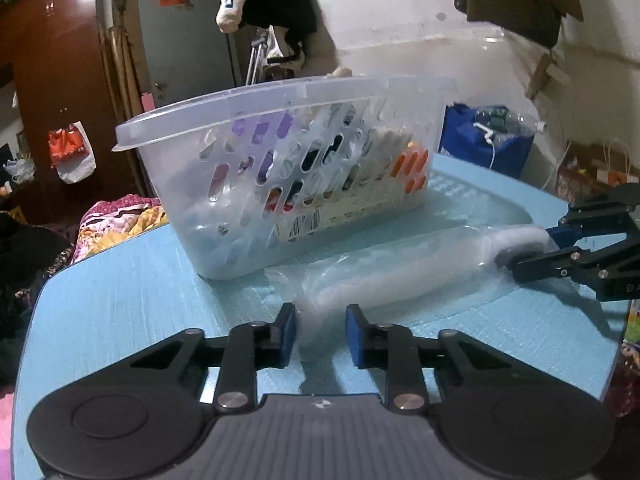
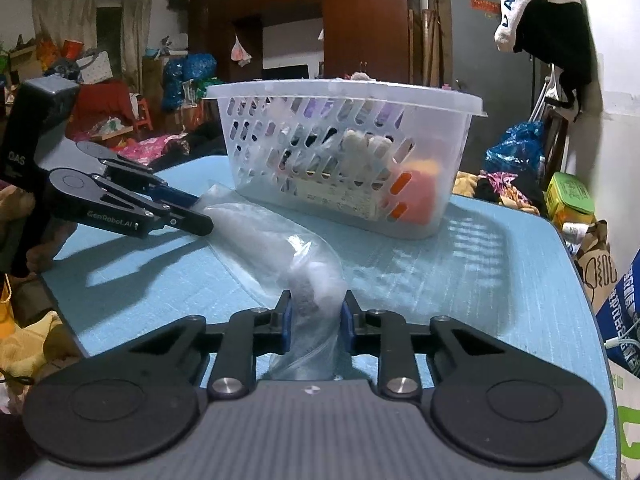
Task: Organize objects
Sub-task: 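Lift the plastic bag over the basket with both grippers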
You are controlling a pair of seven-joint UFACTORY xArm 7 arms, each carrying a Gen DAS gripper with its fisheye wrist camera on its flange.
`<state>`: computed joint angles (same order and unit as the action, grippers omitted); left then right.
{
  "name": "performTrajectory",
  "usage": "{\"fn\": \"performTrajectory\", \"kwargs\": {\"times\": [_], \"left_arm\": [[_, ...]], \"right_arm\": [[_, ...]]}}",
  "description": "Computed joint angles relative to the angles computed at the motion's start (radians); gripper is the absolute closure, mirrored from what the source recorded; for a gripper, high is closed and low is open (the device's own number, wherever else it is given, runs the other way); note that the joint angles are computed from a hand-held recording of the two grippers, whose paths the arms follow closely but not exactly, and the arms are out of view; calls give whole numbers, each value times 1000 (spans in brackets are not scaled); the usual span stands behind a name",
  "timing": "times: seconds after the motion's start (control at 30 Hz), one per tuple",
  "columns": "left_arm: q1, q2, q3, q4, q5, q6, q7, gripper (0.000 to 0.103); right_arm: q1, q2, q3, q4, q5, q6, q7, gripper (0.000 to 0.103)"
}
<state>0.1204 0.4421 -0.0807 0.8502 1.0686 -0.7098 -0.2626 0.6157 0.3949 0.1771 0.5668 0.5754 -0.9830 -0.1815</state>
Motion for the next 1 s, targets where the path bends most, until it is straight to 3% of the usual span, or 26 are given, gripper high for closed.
{"fn": "performTrajectory", "kwargs": {"times": [0.17, 0.63, 0.87, 1.0], "left_arm": [[6, -10, 10, -53, -45, -78, 48, 90], [29, -20, 35, -101, -61, -219, 42, 90], [21, -161, 55, -142, -77, -291, 1, 90], [-10, -236, 54, -77, -89, -244, -85, 90]], "right_arm": [[28, 0, 1, 5, 56, -29, -47, 80], [21, -47, 16, -18, 51, -77, -68, 80], [46, -170, 32, 19, 155, -53, -256, 80], [4, -236, 23, 93, 150, 15, -373, 80]]}}
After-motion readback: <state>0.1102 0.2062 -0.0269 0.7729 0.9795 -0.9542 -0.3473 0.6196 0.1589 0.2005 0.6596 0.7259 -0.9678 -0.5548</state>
